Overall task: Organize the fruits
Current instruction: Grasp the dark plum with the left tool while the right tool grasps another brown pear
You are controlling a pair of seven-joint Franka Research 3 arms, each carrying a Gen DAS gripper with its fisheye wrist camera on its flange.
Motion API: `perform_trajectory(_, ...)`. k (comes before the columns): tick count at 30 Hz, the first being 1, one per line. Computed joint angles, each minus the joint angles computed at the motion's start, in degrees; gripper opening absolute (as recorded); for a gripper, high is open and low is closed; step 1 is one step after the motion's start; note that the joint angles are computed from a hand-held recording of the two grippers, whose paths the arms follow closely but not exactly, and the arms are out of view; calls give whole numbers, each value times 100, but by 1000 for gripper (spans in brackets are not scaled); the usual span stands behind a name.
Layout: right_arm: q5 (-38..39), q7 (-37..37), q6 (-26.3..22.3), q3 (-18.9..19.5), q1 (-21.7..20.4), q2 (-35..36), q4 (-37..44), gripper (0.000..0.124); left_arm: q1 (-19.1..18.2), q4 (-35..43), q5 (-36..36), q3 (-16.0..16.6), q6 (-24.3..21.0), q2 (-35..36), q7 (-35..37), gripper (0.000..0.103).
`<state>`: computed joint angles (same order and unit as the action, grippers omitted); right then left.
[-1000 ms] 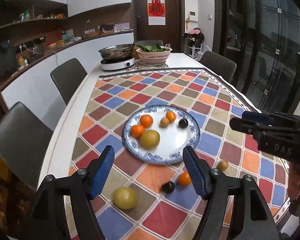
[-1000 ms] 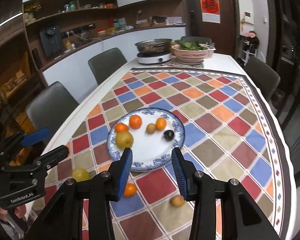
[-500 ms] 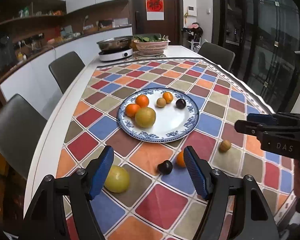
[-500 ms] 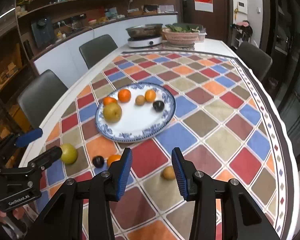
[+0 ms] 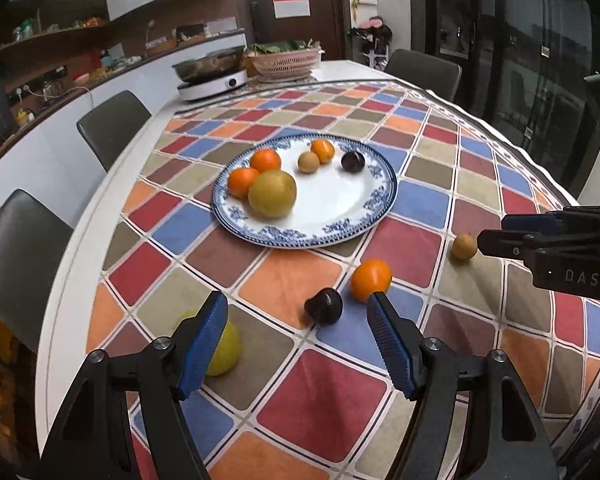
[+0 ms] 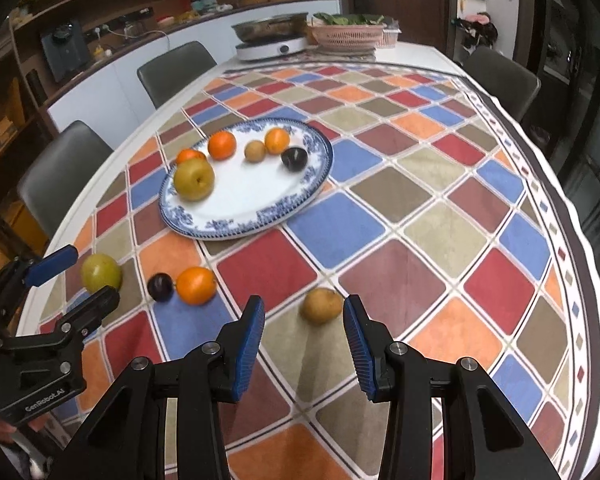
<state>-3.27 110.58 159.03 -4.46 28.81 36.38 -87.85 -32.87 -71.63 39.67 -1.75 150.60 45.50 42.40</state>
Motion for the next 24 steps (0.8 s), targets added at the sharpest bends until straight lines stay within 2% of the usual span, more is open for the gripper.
perform_trajectory(5,66,4,-156,33,-46,132,135,42,102,226,-264,-149,-119,217,325,71)
perform_trajectory(17,142,-106,-476,101,-108,447,518,42,193,788,-785,-249,-283,685,917,71)
perform_trajectory(22,187,-130,-541,118,-148,556,658,42,226,1184,-1077,-315,-388,952,1186,61)
perform_trajectory(24,224,-167,-571,147,-179,603,725,42,256,1303,-1209,-357,-407,1035,1280,54)
